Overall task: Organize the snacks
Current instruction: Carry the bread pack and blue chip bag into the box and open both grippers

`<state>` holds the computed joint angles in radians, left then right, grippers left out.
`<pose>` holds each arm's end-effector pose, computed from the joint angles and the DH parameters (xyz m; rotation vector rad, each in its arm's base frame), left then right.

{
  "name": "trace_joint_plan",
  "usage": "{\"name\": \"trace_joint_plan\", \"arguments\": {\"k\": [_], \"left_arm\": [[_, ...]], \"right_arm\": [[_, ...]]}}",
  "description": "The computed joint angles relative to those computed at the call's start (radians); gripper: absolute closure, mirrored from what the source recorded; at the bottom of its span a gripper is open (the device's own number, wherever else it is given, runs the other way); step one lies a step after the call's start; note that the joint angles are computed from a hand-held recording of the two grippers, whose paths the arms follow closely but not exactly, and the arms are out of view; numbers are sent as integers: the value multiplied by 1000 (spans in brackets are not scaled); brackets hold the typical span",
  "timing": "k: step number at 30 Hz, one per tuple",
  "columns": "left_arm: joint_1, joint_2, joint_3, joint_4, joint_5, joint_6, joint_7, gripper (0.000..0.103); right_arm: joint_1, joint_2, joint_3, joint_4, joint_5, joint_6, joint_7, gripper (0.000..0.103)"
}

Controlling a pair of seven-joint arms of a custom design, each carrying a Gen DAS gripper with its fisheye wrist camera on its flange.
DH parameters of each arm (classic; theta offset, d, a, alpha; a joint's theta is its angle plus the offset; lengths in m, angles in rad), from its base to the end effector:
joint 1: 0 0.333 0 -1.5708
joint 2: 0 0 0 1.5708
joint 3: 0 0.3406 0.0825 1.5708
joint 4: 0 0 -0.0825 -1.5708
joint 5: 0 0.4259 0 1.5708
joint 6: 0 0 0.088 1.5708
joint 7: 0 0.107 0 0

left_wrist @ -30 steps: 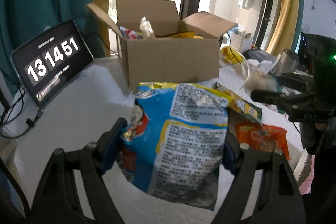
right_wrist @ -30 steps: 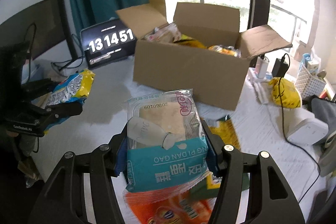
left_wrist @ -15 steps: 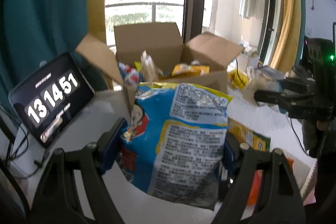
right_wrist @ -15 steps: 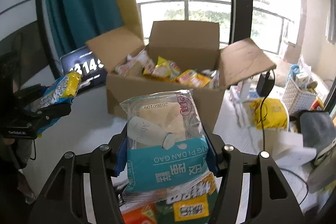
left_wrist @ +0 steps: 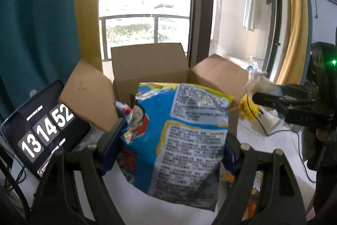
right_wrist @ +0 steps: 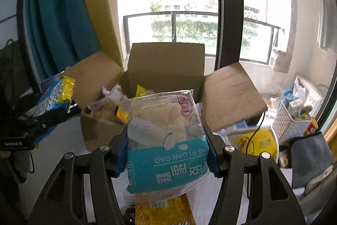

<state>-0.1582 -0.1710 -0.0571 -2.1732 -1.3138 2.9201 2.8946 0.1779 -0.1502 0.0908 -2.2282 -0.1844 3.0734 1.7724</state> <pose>0.5633 -0.0631 0.5426 -1.3147 1.9104 -1.2246 0.5547 0.1707 0.5612 -1.7758 1.3784 -0.7561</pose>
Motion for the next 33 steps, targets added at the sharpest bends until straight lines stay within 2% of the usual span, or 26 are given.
{"name": "trace_joint_plan", "arguments": {"k": [3,9,16,24,26,28,33], "left_arm": [[3,47,-7,53,-11,15,-3,23],[30,131,-41,160,-20,23,-29,23],[71,249,-101,295,48,46,-128,23],[104,380,-162,408,270,91,-366,22],[99,414,-159,440,340,103,-455,22],[67,455,-121,479,461,106,-598,22],[63,521,-95,565,603,37,-796,21]], "right_arm": [[-19,40,10,48,-33,6,26,40],[2,119,-19,138,-39,14,19,40],[28,216,-48,247,38,12,-58,40],[52,328,-95,386,43,-8,-65,40],[67,350,-118,416,27,-14,-37,40],[71,373,-128,446,26,-21,-21,40],[62,442,-124,552,47,-65,-12,40]]}}
